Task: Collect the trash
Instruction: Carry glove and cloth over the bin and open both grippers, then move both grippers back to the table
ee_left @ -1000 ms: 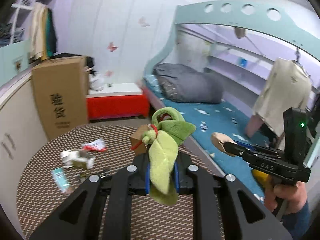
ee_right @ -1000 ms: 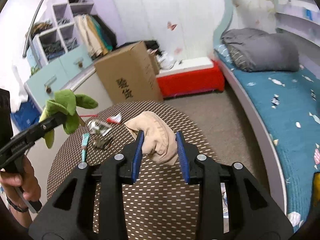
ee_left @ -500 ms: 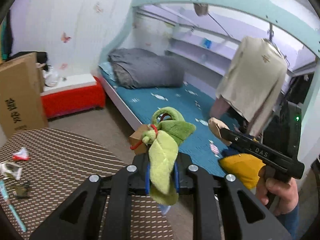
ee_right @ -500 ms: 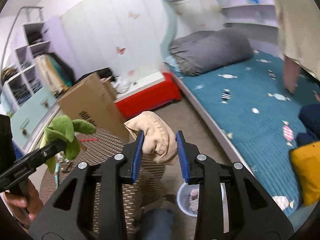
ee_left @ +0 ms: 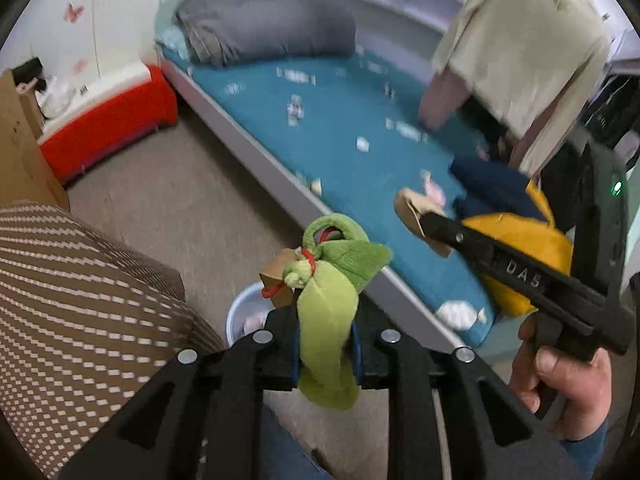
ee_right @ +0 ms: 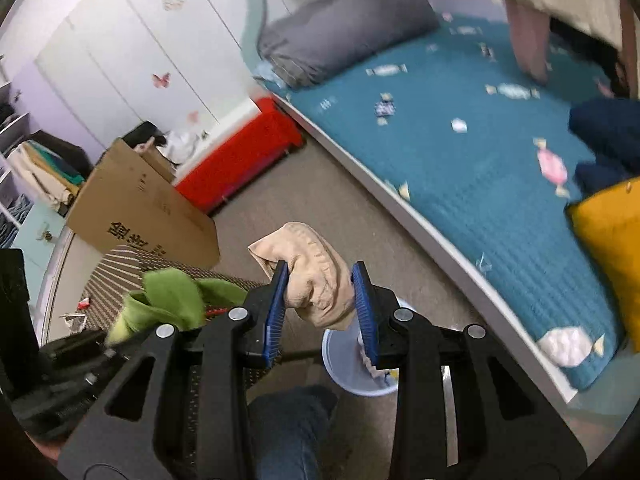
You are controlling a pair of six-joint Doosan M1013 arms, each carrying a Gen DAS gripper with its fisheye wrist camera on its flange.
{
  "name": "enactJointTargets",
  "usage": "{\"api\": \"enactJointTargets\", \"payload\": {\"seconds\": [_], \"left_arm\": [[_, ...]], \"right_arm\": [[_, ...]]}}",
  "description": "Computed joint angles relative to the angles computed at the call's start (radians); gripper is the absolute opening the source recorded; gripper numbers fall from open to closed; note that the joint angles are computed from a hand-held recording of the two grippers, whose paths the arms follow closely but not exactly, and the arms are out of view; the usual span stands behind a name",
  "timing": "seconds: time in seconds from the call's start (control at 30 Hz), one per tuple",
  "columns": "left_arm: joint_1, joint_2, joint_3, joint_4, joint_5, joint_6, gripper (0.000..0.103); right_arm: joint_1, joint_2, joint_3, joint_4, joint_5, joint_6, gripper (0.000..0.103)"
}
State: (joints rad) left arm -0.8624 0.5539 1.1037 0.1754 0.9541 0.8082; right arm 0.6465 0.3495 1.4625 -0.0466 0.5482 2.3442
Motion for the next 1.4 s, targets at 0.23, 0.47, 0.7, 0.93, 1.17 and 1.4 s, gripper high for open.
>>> {"api": "enactJointTargets", "payload": {"seconds": [0.23,0.47,0.7,0.93,1.17,1.4], "left_arm": [[0.021,0.094,-0.097,-0.085,0.134,0.064,0.02],[0.047,0.188,-0.216,-0.128,0.313,0.087,0.078],[0.05,0.213,-0.262,-0.09,0.421,0.048,0.091],[0.029,0.162,-0.199,-0.058,0.33,0.035,0.091],[0.01,0.105,-0.13,-0.031,0.212,0.018,0.091],[-0.024,0.024,-0.055,0.085,0.097,-0.029,0.092]], "right_arm": [[-0.025,0.057,-0.013,0.141,0.032,-0.077,0.032],[-0.042,0.109,-0.026,0.275,0.056,-0.118,0.032],[-0.06,0.148,-0.026,0.419,0.065,-0.155,0.056],[-0.059,0.141,-0.005,0.449,0.041,-0.118,0.093],[-0.039,0.084,0.017,0.316,0.008,-0.003,0.097],[-0.005,0.017,0.019,0.119,-0.021,0.139,0.097]]}}
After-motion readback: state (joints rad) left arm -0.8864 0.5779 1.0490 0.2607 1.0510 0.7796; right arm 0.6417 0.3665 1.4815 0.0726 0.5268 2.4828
